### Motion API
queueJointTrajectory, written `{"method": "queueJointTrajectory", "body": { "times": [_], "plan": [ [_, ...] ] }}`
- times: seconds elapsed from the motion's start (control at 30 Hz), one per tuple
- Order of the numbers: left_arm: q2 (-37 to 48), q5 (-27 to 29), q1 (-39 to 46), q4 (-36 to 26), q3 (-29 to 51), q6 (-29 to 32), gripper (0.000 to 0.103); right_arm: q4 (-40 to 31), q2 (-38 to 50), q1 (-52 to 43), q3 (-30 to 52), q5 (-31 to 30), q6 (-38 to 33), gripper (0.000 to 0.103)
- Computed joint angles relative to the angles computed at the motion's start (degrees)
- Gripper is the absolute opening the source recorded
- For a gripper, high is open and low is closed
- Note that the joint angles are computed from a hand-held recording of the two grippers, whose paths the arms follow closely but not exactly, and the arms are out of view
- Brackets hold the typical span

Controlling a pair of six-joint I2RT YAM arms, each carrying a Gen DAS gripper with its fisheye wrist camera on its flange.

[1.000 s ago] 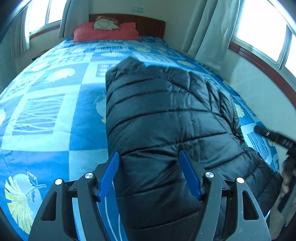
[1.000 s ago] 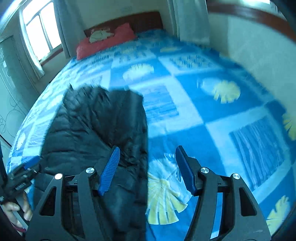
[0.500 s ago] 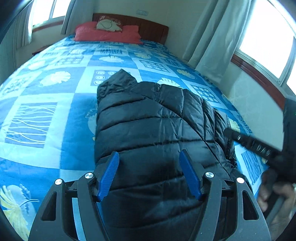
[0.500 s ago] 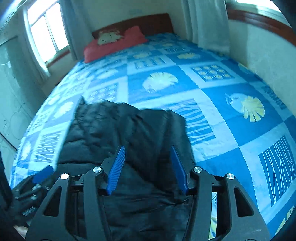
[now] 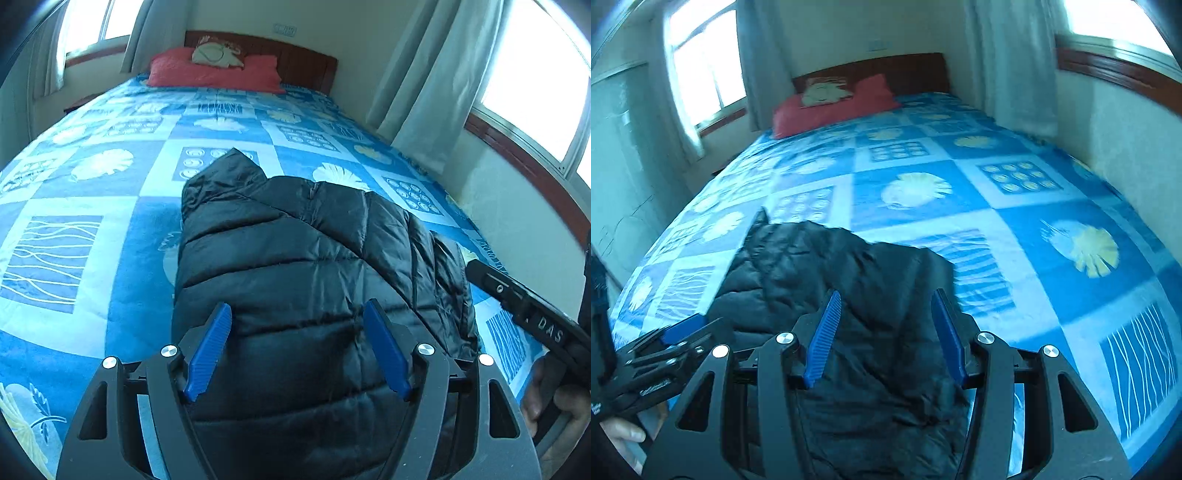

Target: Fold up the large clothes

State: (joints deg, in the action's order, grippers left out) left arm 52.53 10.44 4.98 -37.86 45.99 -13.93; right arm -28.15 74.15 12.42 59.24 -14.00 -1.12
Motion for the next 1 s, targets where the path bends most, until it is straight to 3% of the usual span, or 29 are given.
{"method": "queueJointTrajectory", "body": {
  "times": [0.2,0.4,0.8,1.0],
  "plan": [
    [3.25,-2.31,-3.14,2.54,-0.59,-0.6,0.076,2.12,7.23,0.73,-0.65,1.75,-1.76,0.053],
    [6.97,-3.71,-4.72,7.86,-2.91,-0.83,0.083,5.73,11.75,-1.12,-1.88,-2.28,0.06,0.054],
    [9.57,-6.73,-6.63,13.75,-6.1,-0.85,0.085,16.33,12.74,-0.18,-7.99,-0.32,2.05,0.054],
    [9.31,-7.84,-7.37,14.33,-6.69,-0.84,0.085,18.22,11.42,0.72,-9.77,1.6,2.15,0.054]
  ]
}}
